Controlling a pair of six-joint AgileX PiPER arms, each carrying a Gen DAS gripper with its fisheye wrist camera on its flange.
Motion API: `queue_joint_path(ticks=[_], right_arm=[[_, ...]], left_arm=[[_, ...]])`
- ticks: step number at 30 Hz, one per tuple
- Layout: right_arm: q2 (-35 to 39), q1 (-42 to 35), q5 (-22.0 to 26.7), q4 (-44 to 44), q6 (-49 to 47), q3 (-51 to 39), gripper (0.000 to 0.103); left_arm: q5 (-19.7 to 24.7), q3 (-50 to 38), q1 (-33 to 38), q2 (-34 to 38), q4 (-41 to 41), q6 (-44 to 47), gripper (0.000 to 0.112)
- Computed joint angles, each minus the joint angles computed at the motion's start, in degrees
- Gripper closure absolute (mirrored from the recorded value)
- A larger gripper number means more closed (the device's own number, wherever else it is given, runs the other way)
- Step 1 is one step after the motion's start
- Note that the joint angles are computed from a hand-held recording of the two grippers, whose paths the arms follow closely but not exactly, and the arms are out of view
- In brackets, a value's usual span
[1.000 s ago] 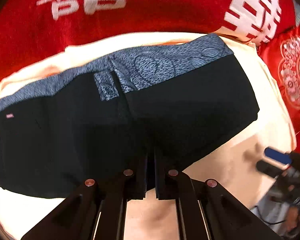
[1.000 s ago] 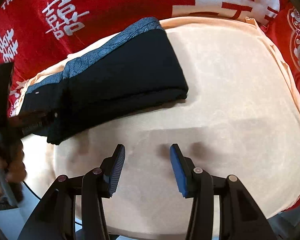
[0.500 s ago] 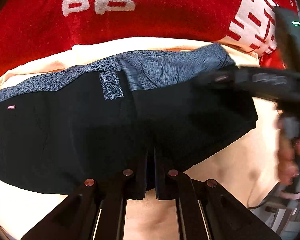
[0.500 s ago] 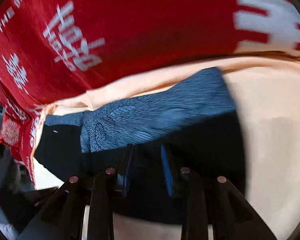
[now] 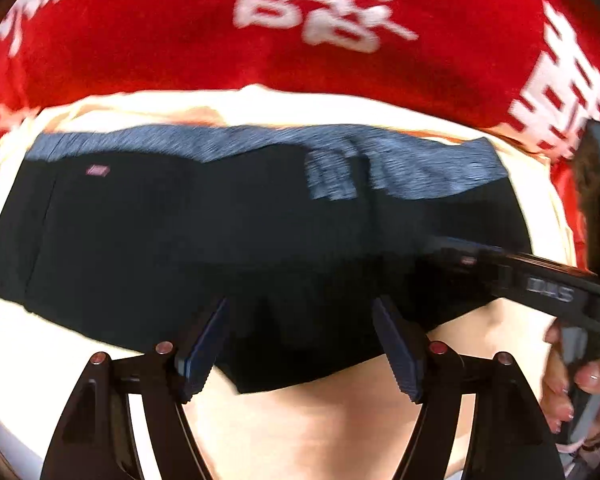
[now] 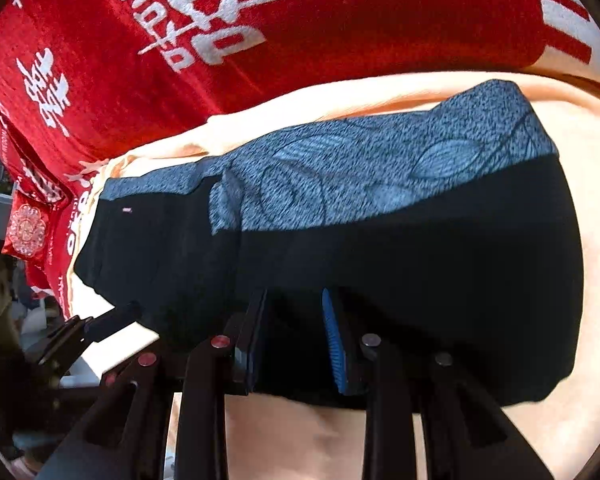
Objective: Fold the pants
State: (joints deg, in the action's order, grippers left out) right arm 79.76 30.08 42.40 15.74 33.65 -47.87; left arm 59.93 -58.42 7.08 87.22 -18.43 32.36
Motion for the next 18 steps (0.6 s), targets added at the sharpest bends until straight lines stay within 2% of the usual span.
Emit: queue_joint_path(ticks=[6, 13, 18], right_arm=[[0.08, 3.54, 1.12, -2.27, 5.21, -1.26, 0.073], [-1.42, 6.93, 5.42, -6.27, 10.65, -3.01, 0.073], [-0.61, 8.61, 8.68, -10.44, 13.82, -6.59, 0.07]], left_arm=[[-0.97, 0.99, 4.19, 0.31, 5.93, -1.49, 0.039], [-0.07, 0.8, 9.41, 0.73, 7.78, -0.48, 0.039], [-0.03, 0.83, 10.34, 1.01, 7.91, -0.76, 0.037]])
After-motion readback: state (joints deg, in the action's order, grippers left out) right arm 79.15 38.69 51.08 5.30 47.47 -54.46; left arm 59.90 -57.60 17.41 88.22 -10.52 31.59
